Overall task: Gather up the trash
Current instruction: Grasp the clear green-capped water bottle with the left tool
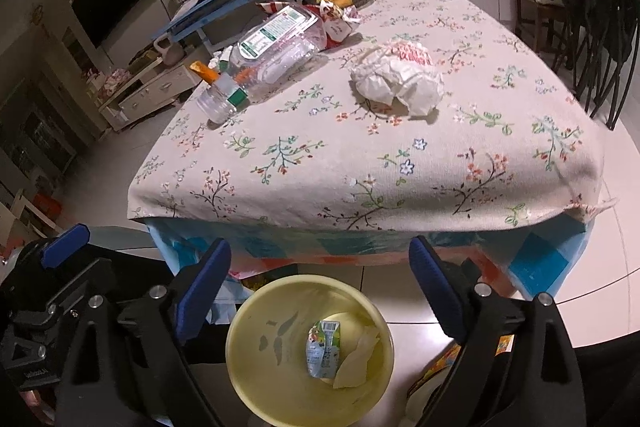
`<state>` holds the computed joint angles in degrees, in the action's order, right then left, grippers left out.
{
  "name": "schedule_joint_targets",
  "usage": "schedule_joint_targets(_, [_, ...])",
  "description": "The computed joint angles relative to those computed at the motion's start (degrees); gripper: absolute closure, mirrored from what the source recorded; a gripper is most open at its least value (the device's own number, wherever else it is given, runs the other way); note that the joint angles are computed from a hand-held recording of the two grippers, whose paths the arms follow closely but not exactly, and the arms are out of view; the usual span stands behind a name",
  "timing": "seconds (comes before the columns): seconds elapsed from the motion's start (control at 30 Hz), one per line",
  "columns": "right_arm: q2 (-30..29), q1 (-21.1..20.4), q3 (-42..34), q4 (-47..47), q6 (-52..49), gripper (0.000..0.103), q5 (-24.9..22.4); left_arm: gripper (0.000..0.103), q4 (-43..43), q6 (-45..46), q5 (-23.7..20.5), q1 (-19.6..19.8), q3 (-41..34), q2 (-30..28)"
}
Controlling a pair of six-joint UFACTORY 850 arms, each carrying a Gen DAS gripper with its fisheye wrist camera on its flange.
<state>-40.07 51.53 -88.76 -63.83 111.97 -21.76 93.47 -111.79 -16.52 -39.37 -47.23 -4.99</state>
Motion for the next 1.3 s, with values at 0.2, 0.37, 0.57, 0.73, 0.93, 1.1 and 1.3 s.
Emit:
schedule_joint_targets(0.2, [0.5,-0.1,-0.7,-2.1,0.0,0.012,-1.3,0.012,4.6,-4.3,1.2,1.0,-1.4,-0.3])
schedule_joint_targets(0.37, [0.4,-1.0,-3.1,1.3,-8.0,0.011,-2.9,0.012,7.7,-3.4,-0.9,1.5,-3.8,-1.4])
schedule_joint_targets(0.57, [-0.1,-3.4,-5.7,8.1,-19.6,0.01,-5.2,0.012,9.9,-1.9,-1.0,3.9,-8.2,-3.8])
schedule_joint_targets(0.73, [-1.8,-5.2,-8.6,14.9,-27.7,0.01,-6.4,0.012,10.0,1.3,-0.1,5.4,-13.3,-7.9])
schedule_joint_targets(0.93, [-5.0,-7.0,-13.0,22.0,-36.0,0.01,-7.6,0.012,5.1,11.5,2.5,6.3,-20.7,-14.2])
schedule_joint_targets(1.1, [-5.8,-8.1,-13.2,23.7,-35.4,0.01,-7.7,0.012,-2.3,22.8,3.5,6.0,-26.6,-19.2])
schedule_joint_targets(1.3, [-7.3,-9.0,-15.1,26.6,-37.3,0.01,-8.6,0.012,-10.5,38.1,1.3,4.8,-34.1,-25.8])
